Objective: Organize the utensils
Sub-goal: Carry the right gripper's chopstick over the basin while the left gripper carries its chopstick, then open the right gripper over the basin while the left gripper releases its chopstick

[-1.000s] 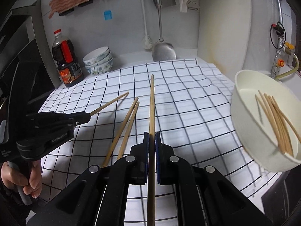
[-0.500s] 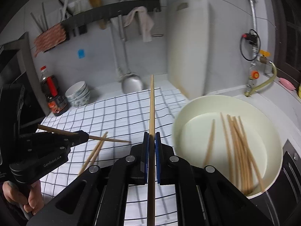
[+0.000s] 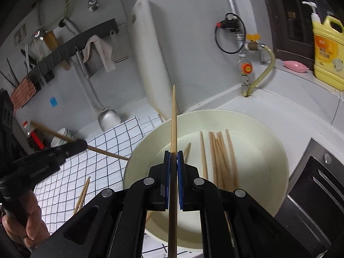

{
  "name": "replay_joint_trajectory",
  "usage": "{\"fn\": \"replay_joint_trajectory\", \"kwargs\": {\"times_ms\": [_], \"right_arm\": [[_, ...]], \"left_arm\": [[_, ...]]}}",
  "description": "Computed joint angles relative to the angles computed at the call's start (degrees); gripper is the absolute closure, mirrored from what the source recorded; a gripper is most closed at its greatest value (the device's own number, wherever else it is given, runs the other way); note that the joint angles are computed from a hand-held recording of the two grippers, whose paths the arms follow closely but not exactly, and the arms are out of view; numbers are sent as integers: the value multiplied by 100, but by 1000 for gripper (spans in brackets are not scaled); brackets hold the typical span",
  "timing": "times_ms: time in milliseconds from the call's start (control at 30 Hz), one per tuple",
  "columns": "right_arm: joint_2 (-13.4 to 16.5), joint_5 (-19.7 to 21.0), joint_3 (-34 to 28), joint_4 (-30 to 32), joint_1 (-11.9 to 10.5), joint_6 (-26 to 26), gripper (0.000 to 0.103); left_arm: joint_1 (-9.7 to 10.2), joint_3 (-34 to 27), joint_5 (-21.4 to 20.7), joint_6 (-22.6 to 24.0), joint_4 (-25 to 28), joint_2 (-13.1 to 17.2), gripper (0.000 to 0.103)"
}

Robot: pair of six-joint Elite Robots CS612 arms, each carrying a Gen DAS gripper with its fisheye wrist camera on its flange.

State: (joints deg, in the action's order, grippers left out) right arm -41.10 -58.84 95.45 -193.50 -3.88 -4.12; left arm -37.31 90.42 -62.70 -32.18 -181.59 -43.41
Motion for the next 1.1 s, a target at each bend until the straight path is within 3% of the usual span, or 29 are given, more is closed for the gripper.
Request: {"fn": "replay_joint_trajectory", "kwargs": {"times_ms": [367, 700, 767, 800, 867, 900, 967, 1100], "right_arm": [[3, 161, -47, 174, -125, 112, 97], [89, 135, -247, 719, -201, 205, 97], [98, 85, -277, 832, -204, 214, 90], [99, 6, -287, 863, -198, 230, 76], [94, -120, -267, 760, -188, 268, 66], [90, -174, -249, 680, -188, 318, 65], [83, -232, -241, 637, -197, 375, 64], [71, -358, -232, 609, -211, 519, 64]], "left_arm": [[-91, -548, 289, 123, 182, 131, 92], [-108, -1530, -4, 252, 1222, 590, 84], [-69, -1621, -248, 151, 1374, 625, 76], [-38, -1652, -393, 27, 1484, 626, 70], [-22, -1602, -368, -133, 1418, 609, 35], [-39, -1520, -145, -192, 1296, 580, 30], [-64, -1400, 147, -254, 1239, 524, 26], [-12, -1137, 167, -522, 1191, 369, 23]]}}
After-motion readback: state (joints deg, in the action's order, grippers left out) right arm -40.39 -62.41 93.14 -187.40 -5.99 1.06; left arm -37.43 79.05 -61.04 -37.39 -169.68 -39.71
